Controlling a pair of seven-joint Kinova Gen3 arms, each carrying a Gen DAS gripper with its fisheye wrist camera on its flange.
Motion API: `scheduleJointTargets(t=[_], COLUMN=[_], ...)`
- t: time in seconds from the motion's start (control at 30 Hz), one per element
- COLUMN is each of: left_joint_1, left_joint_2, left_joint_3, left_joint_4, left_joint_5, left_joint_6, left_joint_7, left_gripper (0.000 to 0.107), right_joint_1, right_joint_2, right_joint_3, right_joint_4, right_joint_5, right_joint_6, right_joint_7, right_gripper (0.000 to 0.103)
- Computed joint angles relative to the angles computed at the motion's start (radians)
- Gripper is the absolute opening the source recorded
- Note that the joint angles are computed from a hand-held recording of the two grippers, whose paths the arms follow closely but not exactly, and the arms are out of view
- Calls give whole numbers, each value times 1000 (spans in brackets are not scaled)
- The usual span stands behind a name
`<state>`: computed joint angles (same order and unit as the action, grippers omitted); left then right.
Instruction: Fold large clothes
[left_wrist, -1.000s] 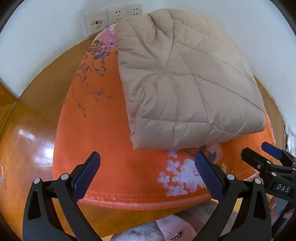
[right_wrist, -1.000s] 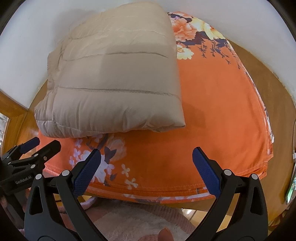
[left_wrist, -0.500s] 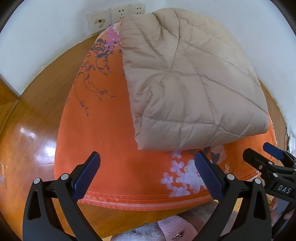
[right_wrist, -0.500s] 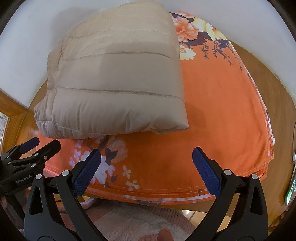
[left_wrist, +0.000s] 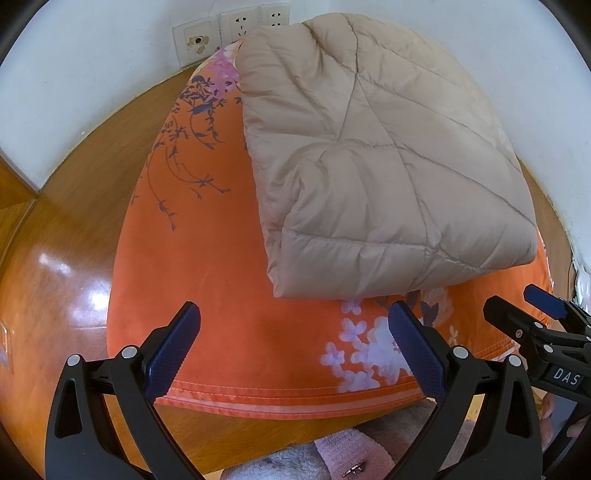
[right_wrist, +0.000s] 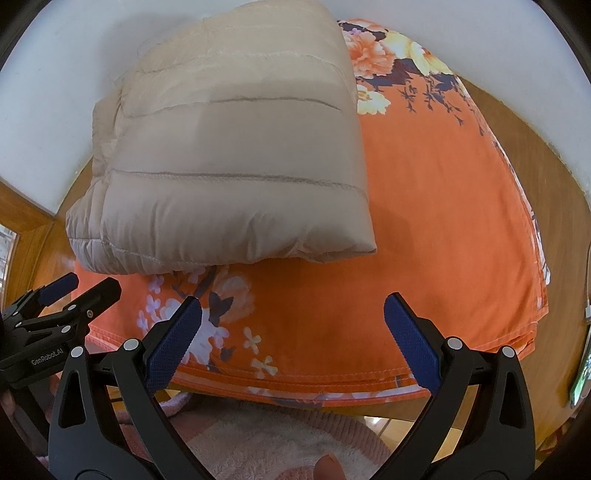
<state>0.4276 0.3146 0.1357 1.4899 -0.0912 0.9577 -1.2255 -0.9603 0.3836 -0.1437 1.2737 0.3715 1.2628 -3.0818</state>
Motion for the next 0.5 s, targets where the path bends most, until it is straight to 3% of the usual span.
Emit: scheduleJointTargets(t=[0.5], left_joint_1=[3], left_joint_2=[-11], left_joint_3=[4], left_joint_4=[14], left_joint_5=[3], left_joint_6=[-5], left_joint_7=[-2], left_gripper=[97], right_joint_1=[-5], right_joint_2=[3], right_joint_3=[0], right_joint_4=[-1], right_joint_5=[-2], right_joint_6=[0], right_joint_7=[-10], right_gripper=[98])
